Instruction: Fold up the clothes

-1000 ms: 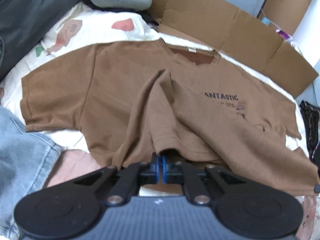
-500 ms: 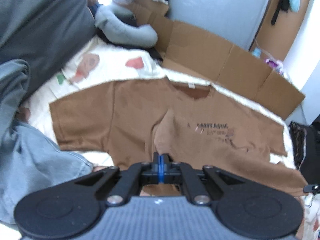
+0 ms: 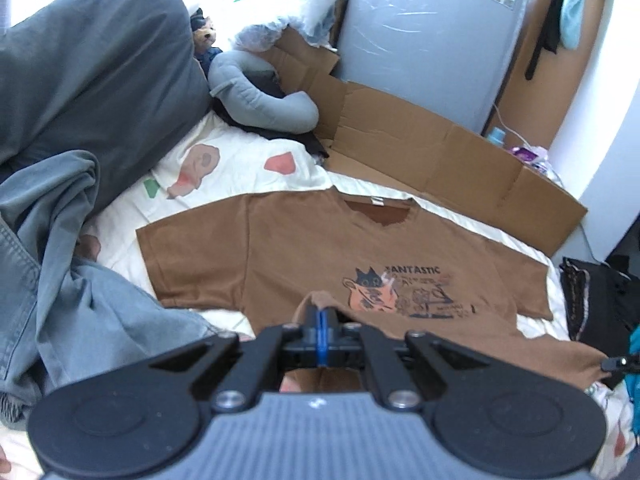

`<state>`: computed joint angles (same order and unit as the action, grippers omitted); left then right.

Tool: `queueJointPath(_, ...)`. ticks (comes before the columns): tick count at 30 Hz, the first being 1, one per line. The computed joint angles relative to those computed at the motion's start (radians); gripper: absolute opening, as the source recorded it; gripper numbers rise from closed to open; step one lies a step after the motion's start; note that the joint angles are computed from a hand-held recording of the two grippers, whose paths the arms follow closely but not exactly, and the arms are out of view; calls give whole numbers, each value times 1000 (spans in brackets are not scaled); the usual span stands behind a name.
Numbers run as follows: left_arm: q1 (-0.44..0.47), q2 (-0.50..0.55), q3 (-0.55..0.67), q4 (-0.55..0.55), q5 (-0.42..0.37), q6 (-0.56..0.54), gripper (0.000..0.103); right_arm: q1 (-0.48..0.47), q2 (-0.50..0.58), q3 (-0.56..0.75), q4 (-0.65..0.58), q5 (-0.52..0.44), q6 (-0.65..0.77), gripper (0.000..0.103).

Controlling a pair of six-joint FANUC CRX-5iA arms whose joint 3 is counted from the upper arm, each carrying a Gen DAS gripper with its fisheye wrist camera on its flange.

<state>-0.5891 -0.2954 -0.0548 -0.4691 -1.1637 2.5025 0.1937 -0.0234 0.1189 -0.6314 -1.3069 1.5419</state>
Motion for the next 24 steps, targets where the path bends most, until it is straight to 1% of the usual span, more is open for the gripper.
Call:
queueJointPath(8,-74,-36,-37,78,-50,30,0,-8,-17,-9,39,-37,2,2)
queueJointPath(11,-107,-46,-55,92,-77,76,0,-9,-20,-14,55,-53,2,2)
queueJointPath(15,-146,-66,-57,81,-100,143,0,-13,-25,-20,61,-70,3,2)
queueJointPath(20,-180,-71,-6,53,-87,137,0,-12,-22,-15,49,-90,19,2)
queueJointPath(24,-193,-79,24,29,-40,134,0,-5,-19,-11,47,-102,27,2)
